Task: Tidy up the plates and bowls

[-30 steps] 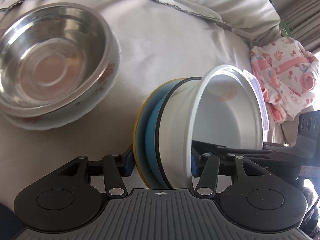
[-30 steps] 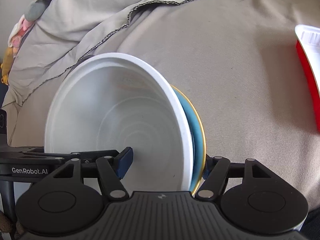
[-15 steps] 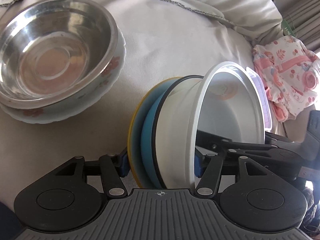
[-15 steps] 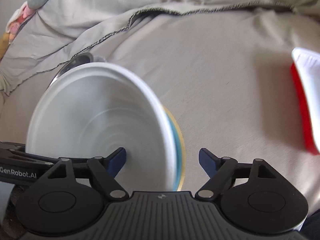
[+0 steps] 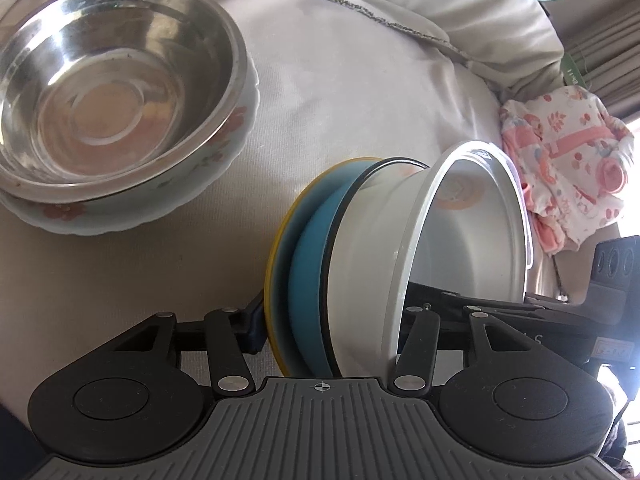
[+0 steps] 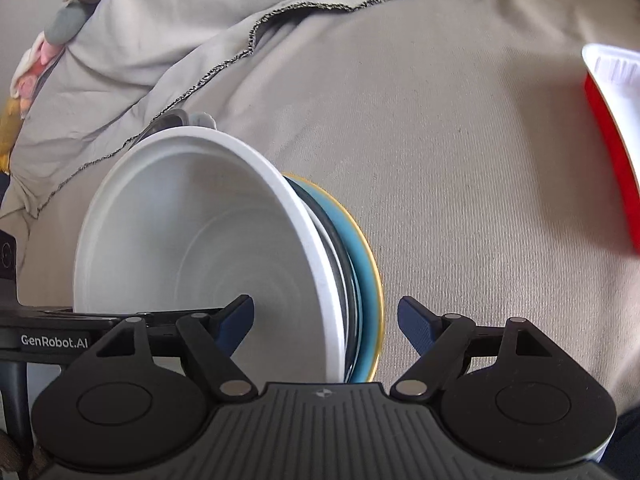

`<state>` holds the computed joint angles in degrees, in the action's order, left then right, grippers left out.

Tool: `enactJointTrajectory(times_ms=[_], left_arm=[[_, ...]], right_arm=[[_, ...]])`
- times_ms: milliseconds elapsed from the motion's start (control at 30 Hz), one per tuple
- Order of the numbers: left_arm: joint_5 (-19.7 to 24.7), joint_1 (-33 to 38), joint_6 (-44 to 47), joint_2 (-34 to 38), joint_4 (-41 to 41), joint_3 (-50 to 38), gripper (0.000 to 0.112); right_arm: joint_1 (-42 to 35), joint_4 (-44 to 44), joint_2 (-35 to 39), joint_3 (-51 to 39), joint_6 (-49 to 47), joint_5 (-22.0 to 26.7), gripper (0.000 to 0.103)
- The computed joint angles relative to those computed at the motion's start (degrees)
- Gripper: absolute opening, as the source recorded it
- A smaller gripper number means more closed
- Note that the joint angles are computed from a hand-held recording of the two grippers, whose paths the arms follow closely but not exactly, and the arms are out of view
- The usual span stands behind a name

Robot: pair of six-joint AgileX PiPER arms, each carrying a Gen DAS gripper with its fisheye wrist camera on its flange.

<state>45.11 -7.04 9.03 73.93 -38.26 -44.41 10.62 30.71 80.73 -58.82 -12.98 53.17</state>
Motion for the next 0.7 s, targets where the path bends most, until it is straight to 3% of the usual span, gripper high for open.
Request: enactJointTrajectory(times_ms=[167,333,500,700], left_arm=[[-0.8,-1.9,-1.4,0.6,2.5,-0.9,0.057],[-0.2,-1.3,-2.4,1.6,1.8,-1.5,0.057],[2.1,-0.5,-1.7,2.1,2.2,-2.4,0.057],[1.0,-2.0,-3.7,2.2,3.8,-2.5,0.058]], right_arm=[[-0.5,0.8,1.1,-0.9,-0.5,2.7,0.077],[-2.1,4.8,2.8,-1.8,-2.3,5.5,0.062],[-1.4,3.9,2.5,-2.5,-1.7,6.5,0.061],[-2.5,5.3,2.9,-1.8,-4.0,6.9,0.061]])
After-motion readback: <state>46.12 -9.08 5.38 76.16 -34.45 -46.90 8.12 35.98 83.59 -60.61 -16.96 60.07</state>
